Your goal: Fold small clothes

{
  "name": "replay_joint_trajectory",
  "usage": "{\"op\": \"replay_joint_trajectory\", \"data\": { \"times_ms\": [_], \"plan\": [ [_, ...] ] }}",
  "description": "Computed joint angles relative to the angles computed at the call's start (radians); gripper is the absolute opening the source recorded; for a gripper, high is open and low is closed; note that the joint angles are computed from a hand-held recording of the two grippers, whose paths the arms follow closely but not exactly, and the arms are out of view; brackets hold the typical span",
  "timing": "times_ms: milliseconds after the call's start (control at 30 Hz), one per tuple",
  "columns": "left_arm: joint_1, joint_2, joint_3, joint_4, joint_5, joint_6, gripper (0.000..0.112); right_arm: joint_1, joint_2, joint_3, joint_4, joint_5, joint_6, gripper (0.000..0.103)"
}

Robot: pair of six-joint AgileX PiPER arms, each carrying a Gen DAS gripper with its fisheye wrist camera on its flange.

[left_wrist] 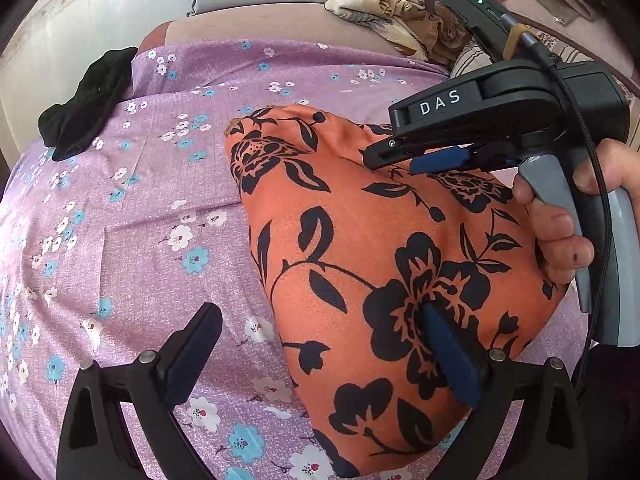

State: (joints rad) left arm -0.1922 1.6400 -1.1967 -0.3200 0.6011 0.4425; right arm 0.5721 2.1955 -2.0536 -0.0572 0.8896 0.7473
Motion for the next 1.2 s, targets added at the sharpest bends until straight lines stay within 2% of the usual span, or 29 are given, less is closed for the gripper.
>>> {"op": "replay_joint_trajectory", "data": {
  "times_ms": [100, 200, 300, 367, 433, 467, 500, 567, 800, 900, 967, 1033, 1067, 1100, 1200],
  "plan": [
    [-0.011, 0.001, -0.017, 0.032, 0.026, -0.048, 0.099, 0.004, -0.026, 0.023, -0.008, -0.027, -0.003, 0.055],
    [-0.006, 0.012, -0.024, 0.016, 0.039, -0.052, 0.1, 0.0, -0.051, 0.048, 0.039, -0.12, -0.074, 0.055],
    [0.013, 0.024, -0.038, -0.024, 0.067, -0.026, 0.1, -0.022, -0.015, -0.016, 0.19, -0.16, -0.224, 0.055],
    [0.022, 0.03, -0.044, -0.04, 0.083, -0.014, 0.1, -0.044, 0.034, -0.08, 0.318, -0.141, -0.307, 0.055],
    [0.016, 0.029, -0.045, -0.027, 0.085, -0.021, 0.1, -0.057, 0.13, -0.22, 0.344, -0.012, -0.279, 0.055],
    [0.009, 0.028, -0.045, -0.014, 0.083, -0.029, 0.1, -0.06, 0.168, -0.258, 0.328, 0.029, -0.243, 0.054],
    [0.005, 0.024, -0.042, -0.01, 0.078, -0.031, 0.1, -0.068, 0.175, -0.256, 0.35, 0.031, -0.245, 0.054],
    [-0.009, 0.016, -0.036, 0.02, 0.065, -0.051, 0.1, -0.069, 0.137, -0.202, 0.357, -0.007, -0.254, 0.054],
    [-0.037, 0.017, -0.036, 0.061, 0.041, -0.081, 0.1, -0.04, -0.083, 0.107, 0.088, -0.182, -0.071, 0.054],
    [-0.051, 0.003, -0.012, 0.079, 0.012, -0.096, 0.1, -0.067, -0.145, 0.22, 0.085, -0.208, -0.012, 0.054],
    [-0.054, -0.01, 0.013, 0.071, -0.003, -0.087, 0.1, -0.084, -0.132, 0.23, 0.114, -0.153, -0.005, 0.054],
    [-0.043, -0.024, 0.035, 0.032, -0.01, -0.061, 0.1, -0.088, -0.152, 0.295, 0.128, -0.206, -0.008, 0.054],
    [-0.034, -0.029, 0.041, 0.009, -0.005, -0.044, 0.1, -0.083, -0.161, 0.299, 0.112, -0.205, 0.013, 0.054],
    [-0.015, -0.032, 0.047, -0.022, -0.003, -0.01, 0.1, -0.075, -0.174, 0.306, 0.09, -0.2, 0.042, 0.054],
    [-0.008, -0.079, 0.08, -0.024, -0.005, 0.018, 0.1, -0.038, -0.256, 0.426, -0.006, -0.276, 0.166, 0.054]
  ]
}}
